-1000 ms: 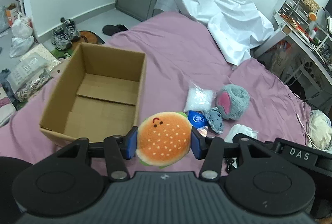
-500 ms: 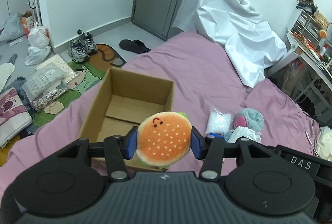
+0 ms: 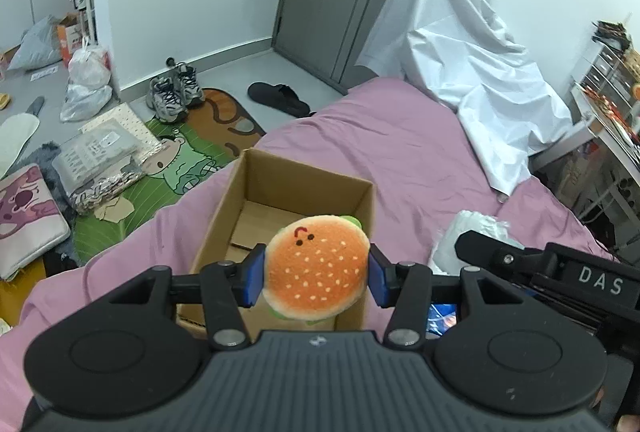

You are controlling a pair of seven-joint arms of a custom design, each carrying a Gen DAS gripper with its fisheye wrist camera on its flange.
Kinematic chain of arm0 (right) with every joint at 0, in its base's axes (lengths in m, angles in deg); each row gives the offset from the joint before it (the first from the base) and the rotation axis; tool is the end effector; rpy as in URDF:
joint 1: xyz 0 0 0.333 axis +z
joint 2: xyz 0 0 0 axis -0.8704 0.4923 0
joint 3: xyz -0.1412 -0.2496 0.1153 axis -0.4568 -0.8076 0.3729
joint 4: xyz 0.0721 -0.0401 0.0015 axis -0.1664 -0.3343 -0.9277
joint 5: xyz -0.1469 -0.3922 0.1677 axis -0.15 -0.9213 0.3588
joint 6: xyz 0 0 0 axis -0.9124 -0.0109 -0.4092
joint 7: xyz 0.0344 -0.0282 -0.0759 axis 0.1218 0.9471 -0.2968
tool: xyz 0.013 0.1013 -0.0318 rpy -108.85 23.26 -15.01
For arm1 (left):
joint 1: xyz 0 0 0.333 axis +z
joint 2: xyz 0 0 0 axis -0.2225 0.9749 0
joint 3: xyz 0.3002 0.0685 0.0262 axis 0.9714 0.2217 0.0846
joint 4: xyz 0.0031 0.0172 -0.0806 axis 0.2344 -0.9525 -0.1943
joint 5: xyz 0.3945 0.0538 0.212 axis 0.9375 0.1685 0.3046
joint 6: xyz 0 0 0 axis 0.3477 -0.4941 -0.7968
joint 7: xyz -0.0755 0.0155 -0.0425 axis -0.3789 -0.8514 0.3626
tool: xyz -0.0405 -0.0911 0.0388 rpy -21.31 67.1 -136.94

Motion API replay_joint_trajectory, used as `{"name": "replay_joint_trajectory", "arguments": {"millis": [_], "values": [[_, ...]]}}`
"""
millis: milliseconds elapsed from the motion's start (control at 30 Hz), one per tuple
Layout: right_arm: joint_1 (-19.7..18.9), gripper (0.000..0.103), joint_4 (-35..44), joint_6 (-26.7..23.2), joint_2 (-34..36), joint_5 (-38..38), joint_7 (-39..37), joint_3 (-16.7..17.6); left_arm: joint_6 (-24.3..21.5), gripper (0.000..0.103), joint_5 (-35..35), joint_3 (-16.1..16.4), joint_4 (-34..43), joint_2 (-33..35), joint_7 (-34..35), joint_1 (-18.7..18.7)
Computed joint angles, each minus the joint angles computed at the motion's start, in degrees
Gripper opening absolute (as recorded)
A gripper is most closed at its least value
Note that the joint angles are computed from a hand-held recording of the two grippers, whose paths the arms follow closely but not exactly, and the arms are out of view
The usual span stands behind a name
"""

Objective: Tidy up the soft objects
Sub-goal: 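Carry both held items over the cardboard box and lower them inside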

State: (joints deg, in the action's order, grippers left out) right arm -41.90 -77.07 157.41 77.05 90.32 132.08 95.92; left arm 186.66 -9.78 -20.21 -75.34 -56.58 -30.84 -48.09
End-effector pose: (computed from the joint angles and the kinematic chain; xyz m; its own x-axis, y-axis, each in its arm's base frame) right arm 0.6552 0.2902 0.5819 0.2090 -0.8036 -0.5572 -0.7862 0.2008 -0.5845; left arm 0.6114 -0.5058 0.6004 0.2444 -0.9437 0.2231 -0.7095 -0.3308 -0.6222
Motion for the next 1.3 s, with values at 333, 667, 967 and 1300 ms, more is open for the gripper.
{"name": "replay_joint_trajectory", "arguments": {"millis": [333, 667, 967, 1300], "values": [[0.8, 0.028, 6.3, -1.0, 6.1, -2.7, 2.0, 0.4, 1.8, 0.050, -1.0, 0.4, -2.7, -0.5, -0.3, 3.2], [1.2, 0.028, 13.2, -3.2, 12.9, -4.0, 4.1, 1.1, 2.6, 0.050, -5.2, 0.7, 2.9, 5.6, 3.8, 5.4], [1.4, 0.028, 17.2, -6.2, 17.2, -5.9, 7.0, 0.8, 1.2, 0.051, -9.0, 2.4, 12.1, 13.6, 7.3, 5.4], [1.6, 0.028, 19.0, -6.3, 19.1, -7.1, 6.7, 0.9, -3.1, 0.056, -12.2, 4.0, 25.6, 22.5, 13.7, 4.3]]}}
